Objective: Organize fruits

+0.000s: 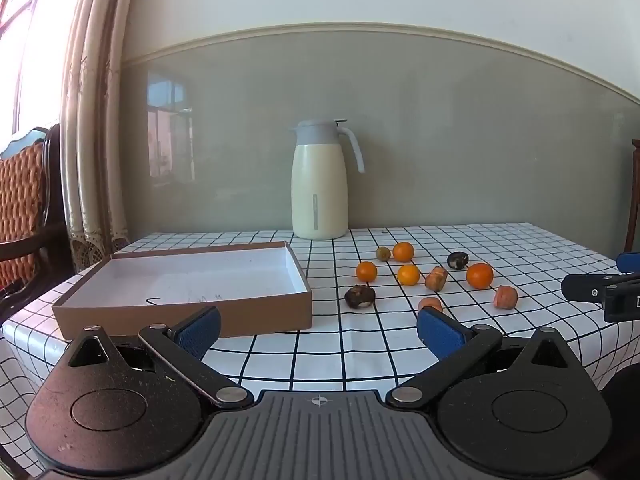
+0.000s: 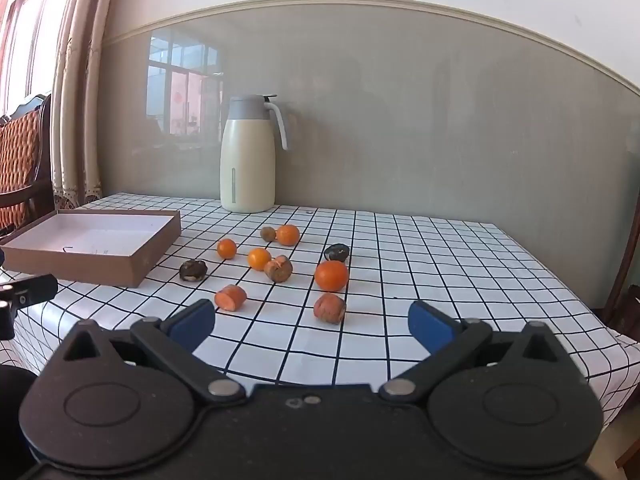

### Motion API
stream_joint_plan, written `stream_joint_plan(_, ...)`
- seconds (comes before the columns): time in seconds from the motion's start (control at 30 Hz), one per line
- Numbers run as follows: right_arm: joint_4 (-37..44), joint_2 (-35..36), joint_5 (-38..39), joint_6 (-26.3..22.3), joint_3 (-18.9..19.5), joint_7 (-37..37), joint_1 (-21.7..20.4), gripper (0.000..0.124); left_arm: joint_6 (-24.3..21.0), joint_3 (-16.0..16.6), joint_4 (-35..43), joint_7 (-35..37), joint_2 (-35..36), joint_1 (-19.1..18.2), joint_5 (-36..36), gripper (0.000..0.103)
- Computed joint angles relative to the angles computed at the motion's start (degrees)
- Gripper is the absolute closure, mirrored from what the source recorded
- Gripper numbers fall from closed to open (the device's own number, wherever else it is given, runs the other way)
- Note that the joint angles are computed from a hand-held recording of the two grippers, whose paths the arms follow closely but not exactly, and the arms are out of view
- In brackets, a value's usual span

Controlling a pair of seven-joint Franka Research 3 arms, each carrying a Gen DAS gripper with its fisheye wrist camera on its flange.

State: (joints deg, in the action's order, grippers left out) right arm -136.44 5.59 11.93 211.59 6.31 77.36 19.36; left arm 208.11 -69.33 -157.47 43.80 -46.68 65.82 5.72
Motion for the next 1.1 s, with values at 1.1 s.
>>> stream_joint_plan(1.1, 0.01, 0.13, 1.55, 0.54, 0.06, -1.34, 0.44, 0.027, 0.32, -0.14, -0.44, -0.83, -0.67, 0.06, -0.24, 0.000)
